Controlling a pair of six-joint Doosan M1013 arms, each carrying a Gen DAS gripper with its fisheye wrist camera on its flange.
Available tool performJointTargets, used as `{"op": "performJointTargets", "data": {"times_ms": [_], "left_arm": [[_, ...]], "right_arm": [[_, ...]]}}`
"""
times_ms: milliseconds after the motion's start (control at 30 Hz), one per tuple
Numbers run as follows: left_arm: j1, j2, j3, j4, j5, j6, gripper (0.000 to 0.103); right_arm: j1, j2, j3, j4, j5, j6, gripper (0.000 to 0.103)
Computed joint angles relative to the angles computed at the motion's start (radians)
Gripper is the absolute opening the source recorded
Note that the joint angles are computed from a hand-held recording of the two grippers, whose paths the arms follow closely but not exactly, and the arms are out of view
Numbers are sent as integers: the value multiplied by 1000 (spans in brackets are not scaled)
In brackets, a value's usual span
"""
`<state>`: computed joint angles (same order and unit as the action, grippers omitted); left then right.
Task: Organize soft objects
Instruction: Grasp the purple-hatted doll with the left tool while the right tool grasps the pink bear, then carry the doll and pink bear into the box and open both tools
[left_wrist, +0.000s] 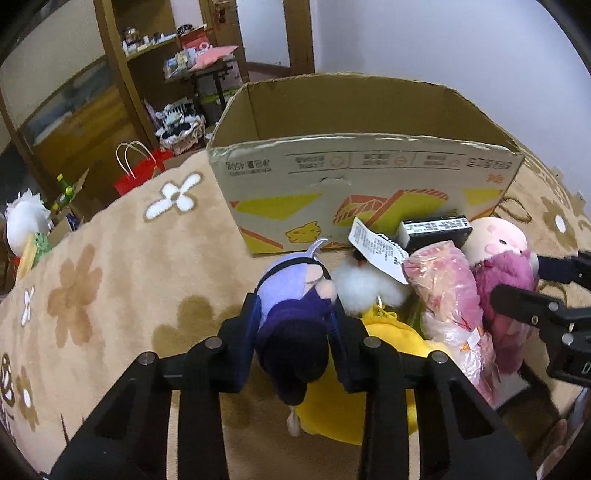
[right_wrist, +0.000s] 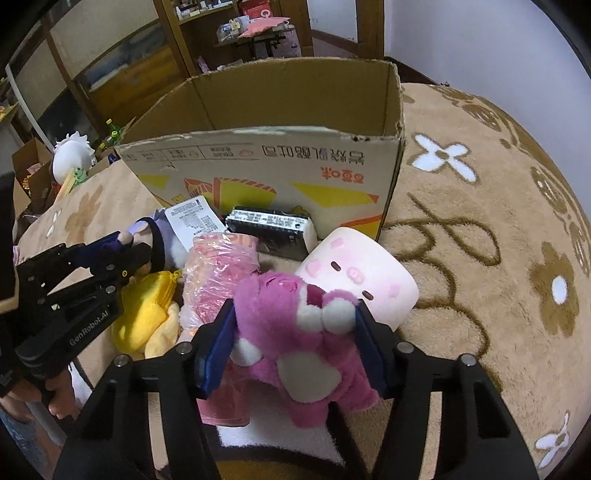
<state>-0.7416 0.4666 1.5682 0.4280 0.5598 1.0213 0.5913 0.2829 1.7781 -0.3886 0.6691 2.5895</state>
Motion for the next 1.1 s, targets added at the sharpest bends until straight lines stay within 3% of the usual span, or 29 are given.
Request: {"op": "performJointTargets", "data": {"times_ms": [300, 633, 733, 967, 1100], "left_arm": [[-23, -54, 51, 226, -33, -223, 32], [-37, -110, 80, 546, -71, -520, 32], [-44, -117, 78, 705, -70, -632, 32], [-43, -101, 14, 810, -76, -644, 32], [-31, -71, -45, 772, -76, -627, 32]], "right_arm": [[31, -39, 12, -162, -53, 128, 63], [54, -102, 39, -519, -123, 458, 63], [56, -112, 38, -604, -125, 538, 63], [36, -124, 6, -697, -108, 584, 64], [16, -121, -16, -738, -111, 605, 64]]}}
